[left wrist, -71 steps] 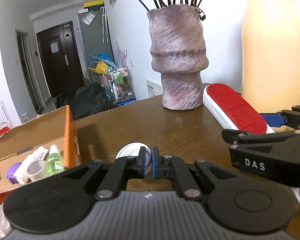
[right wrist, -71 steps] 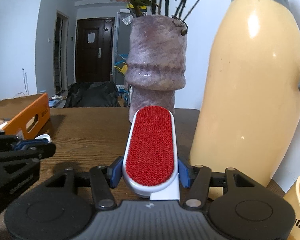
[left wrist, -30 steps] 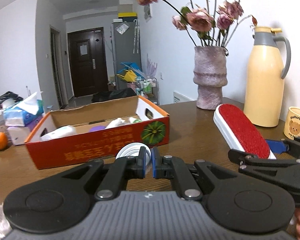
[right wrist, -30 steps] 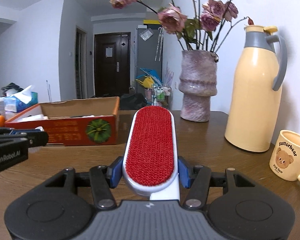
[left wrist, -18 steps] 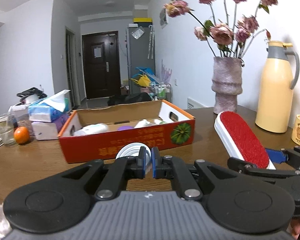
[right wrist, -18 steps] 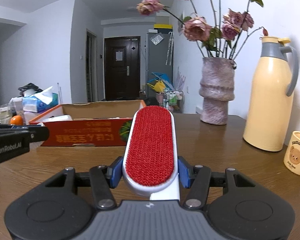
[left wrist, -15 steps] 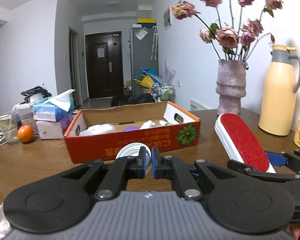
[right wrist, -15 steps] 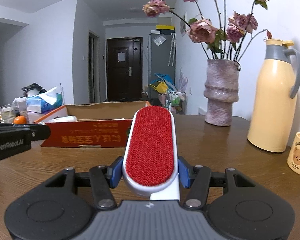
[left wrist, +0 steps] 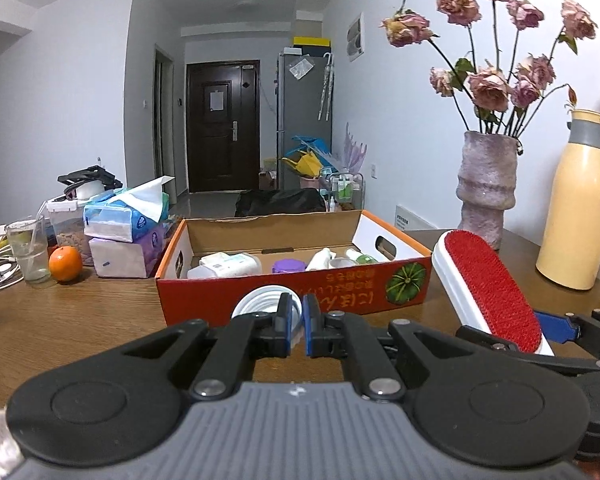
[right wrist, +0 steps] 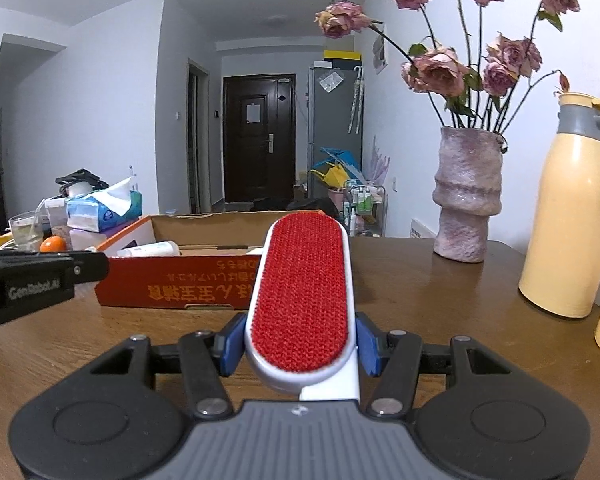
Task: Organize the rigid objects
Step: 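Carry the bottle cap and lint brush over the cardboard box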
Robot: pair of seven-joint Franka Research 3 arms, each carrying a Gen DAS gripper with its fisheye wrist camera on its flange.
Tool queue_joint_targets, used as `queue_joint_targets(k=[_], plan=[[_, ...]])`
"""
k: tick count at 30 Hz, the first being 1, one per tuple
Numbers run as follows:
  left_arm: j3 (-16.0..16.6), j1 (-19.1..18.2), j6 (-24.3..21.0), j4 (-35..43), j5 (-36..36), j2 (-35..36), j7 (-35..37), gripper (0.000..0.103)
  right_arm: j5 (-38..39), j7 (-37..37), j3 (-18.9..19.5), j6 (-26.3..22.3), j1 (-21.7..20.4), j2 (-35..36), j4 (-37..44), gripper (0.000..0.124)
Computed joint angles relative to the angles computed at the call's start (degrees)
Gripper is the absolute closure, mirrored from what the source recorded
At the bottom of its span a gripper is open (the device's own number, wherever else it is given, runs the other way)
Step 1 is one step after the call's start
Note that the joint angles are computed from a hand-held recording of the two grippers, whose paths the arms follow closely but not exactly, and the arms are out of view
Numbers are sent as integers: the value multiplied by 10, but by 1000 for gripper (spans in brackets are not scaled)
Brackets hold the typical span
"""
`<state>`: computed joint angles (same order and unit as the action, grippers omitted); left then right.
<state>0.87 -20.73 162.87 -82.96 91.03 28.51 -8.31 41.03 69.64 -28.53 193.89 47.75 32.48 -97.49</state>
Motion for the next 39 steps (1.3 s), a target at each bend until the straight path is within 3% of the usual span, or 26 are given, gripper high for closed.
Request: queue_joint_targets(k=[12,27,31,39], plan=[[16,6,8,51,-60,31,35,96,-61,80,-32,-38,3,45,74,69],[60,-6,24,151,-169,102,109,96,-164,202,-15,-87,-63,118,204,69],[69,-8,24,184,-215,127,148,96,-192,229,-9,-95,-76,127,223,69],[77,-6,6,266,-317,187,233,96,-245,297,-2,-145,-120,194,342,69]])
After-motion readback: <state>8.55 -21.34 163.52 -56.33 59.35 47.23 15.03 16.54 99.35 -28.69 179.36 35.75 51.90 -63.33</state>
